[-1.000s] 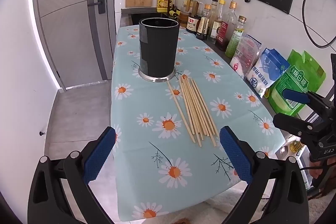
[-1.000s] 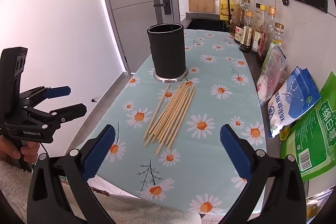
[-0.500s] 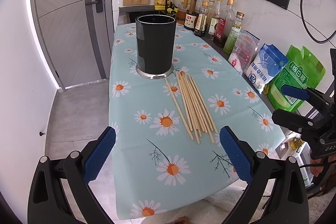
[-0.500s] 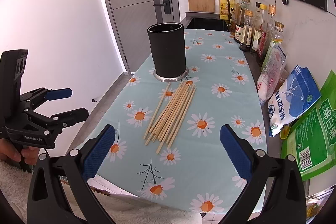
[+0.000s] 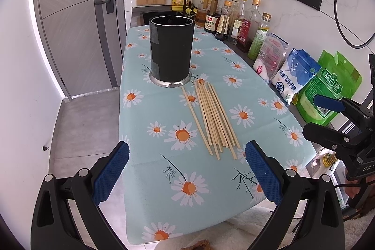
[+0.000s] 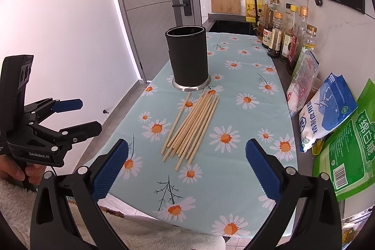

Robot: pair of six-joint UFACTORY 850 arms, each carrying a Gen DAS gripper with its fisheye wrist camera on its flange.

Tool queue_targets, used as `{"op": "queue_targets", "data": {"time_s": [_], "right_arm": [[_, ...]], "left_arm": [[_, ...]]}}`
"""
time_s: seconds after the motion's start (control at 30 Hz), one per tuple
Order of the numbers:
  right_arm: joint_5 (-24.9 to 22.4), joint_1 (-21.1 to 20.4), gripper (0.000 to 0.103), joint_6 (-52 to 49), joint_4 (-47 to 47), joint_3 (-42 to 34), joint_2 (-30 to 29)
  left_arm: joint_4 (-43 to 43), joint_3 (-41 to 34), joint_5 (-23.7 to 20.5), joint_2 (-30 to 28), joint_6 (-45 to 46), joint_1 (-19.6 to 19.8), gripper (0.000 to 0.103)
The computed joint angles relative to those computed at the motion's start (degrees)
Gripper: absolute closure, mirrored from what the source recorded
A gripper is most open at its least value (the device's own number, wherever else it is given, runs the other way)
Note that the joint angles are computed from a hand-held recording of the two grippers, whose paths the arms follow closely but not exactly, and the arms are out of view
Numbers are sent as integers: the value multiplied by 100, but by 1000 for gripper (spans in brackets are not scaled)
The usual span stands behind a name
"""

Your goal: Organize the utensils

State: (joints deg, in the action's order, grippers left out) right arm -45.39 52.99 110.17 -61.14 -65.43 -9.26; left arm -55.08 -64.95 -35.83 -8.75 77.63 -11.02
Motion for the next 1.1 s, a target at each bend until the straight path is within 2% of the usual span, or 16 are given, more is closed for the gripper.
{"op": "queue_targets", "data": {"time_s": [0.27, 0.93, 1.1], "right_arm": [[-20, 7, 4, 24, -11, 23, 15], [276, -184, 4, -137, 95, -88, -131], [631, -381, 4, -154, 397, -21, -86]], "left_arm": [[52, -43, 21, -15, -115, -22, 6], [313, -189, 34, -181, -362, -31, 6], [516, -402, -25, -333, -686, -56, 6]]}}
